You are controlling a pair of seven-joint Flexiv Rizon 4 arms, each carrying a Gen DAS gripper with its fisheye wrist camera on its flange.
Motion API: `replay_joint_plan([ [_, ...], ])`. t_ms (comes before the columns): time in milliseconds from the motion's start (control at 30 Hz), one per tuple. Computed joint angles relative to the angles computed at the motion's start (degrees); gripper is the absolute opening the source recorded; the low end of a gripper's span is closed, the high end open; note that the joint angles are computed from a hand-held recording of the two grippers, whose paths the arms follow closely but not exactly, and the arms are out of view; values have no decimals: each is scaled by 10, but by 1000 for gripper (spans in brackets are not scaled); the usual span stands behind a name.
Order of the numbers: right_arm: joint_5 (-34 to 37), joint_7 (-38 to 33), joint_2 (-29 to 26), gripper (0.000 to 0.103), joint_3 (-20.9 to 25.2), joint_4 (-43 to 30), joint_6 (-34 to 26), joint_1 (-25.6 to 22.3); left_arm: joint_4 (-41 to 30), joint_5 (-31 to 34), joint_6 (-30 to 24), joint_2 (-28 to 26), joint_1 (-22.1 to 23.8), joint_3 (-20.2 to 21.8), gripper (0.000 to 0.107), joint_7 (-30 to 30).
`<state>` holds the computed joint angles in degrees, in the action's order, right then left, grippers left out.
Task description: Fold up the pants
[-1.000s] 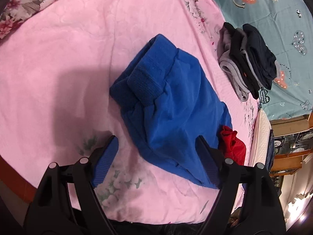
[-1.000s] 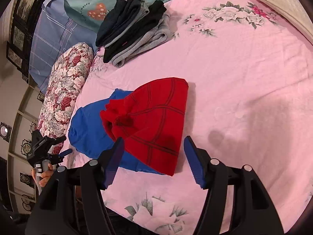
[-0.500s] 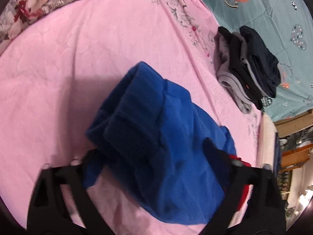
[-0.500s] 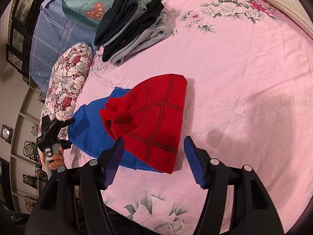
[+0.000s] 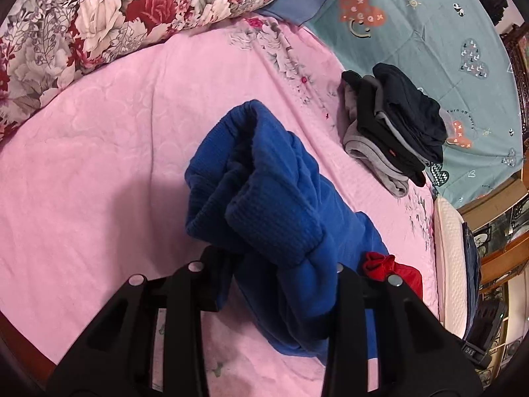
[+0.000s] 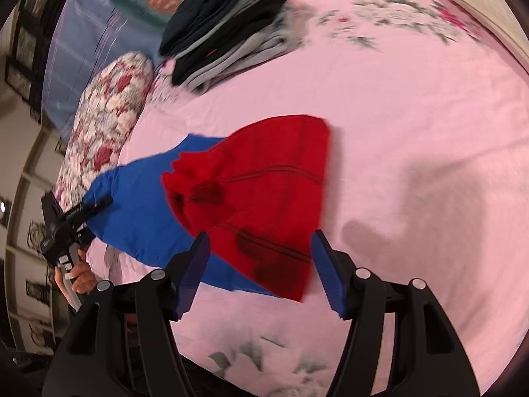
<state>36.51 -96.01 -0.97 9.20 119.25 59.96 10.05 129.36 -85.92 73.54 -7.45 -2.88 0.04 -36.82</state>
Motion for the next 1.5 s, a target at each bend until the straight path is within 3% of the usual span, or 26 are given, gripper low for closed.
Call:
replay_joint_plan([
  [300,-82,-47,-124,63,44,-165,-72,52,-2,15,-10,1,5,1,34,-5],
  [400,-138,-18,-174,34,49,-201,-60,78,0,23,-1,3,2,0,34,-6],
  [600,-227,57,-243,34,56,-226,-81,104,2,66,22,6,-2,-3,34,-25],
  [667,-241,57,-227,34,65,-219,-89,97,4,74,33,10,-6,-5,34,-29],
  [767,-171,13,-179,36,92,-209,-68,53,8,93,58,20,-16,-10,34,-37],
  [833,-144,-6,-141,46,90,-187,-36,38,11,120,75,28,-26,-13,34,-50],
  [900,-104,-29,-105,49,85,-164,-21,18,13,143,87,37,-36,-17,34,-63],
  [1100,19,-80,-10,49,36,-77,-8,-22,2,228,81,52,-79,-38,34,-85],
  [1267,90,-90,37,49,-18,-16,5,-41,-36,364,61,12,-102,-56,31,-162],
  [1433,115,-91,67,49,-49,21,3,-47,-70,452,57,-34,-106,-73,31,-222],
  [1500,123,-102,82,49,-61,33,-6,-49,-91,504,34,-56,-105,-71,46,-259],
])
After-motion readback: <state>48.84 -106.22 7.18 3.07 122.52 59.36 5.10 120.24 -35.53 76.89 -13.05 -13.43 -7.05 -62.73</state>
